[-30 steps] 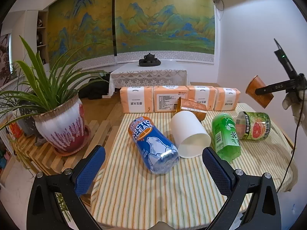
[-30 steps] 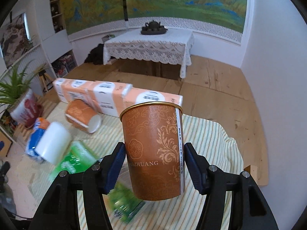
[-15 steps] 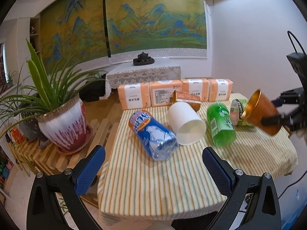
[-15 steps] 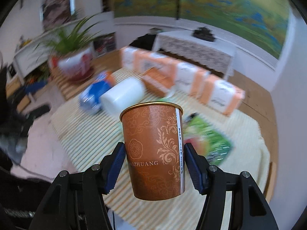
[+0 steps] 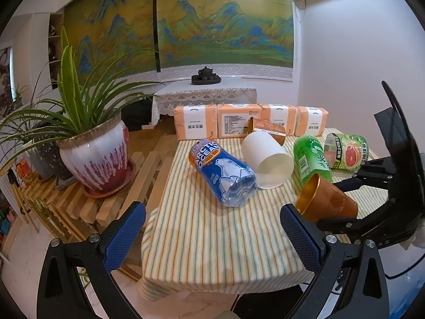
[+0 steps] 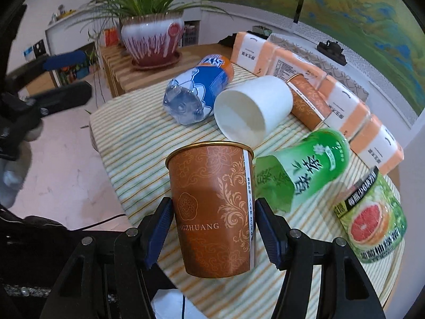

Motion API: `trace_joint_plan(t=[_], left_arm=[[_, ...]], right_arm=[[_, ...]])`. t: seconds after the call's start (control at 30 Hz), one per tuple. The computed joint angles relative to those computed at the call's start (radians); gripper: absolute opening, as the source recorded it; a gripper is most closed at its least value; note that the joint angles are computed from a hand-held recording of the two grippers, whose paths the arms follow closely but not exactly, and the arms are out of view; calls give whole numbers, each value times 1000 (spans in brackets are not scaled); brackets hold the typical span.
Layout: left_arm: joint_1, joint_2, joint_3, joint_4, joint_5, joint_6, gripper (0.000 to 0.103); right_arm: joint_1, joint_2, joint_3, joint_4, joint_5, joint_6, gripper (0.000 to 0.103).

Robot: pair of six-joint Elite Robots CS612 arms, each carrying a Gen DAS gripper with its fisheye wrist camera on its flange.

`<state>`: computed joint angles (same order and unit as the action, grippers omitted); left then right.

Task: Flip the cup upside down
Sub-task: 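Lift the brown cup with the right tool and rotate it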

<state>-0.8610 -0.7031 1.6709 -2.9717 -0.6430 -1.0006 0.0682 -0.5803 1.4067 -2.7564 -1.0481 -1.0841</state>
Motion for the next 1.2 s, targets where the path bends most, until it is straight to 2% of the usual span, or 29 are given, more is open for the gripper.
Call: trace_joint_plan(t=[0.17,0.23,0.4,0.57,0.67,0.73,0.87,0.97,1.03,1.1,1.2], left_arm=[[0,0,2,1,0,10,102],[0,3,-3,0,1,24,102],[-2,11,-19,-1,-2,66,102],[-4,23,-39,-16,-2,152,102],[-6,33,-58,-47,-6,259,102],[-6,44,-77,-71,-18,365,102],[1,67,-128,-102,-92,650,102],[7,84,-180,-78,-155,887,102],[11,93,-212,-51,-195,1002,102],[16,105,-251,-10,-231,1090,102],[22,122,-316,90,-276,1180,102]], right_arm=[[8,10,-6,-29,-23,13,61],[7,11,-5,-37,-20,18,66],[-6,4,7,-64,21,42,75],[-25,-2,10,-73,67,91,75],[-45,-12,31,-98,108,128,75],[-59,-18,48,-123,132,161,75],[-101,-25,89,-168,190,267,75],[-130,-28,119,-202,207,358,75],[-145,-30,138,-217,216,386,75],[-158,-32,161,-250,211,423,75],[-178,-31,183,-266,228,470,75]])
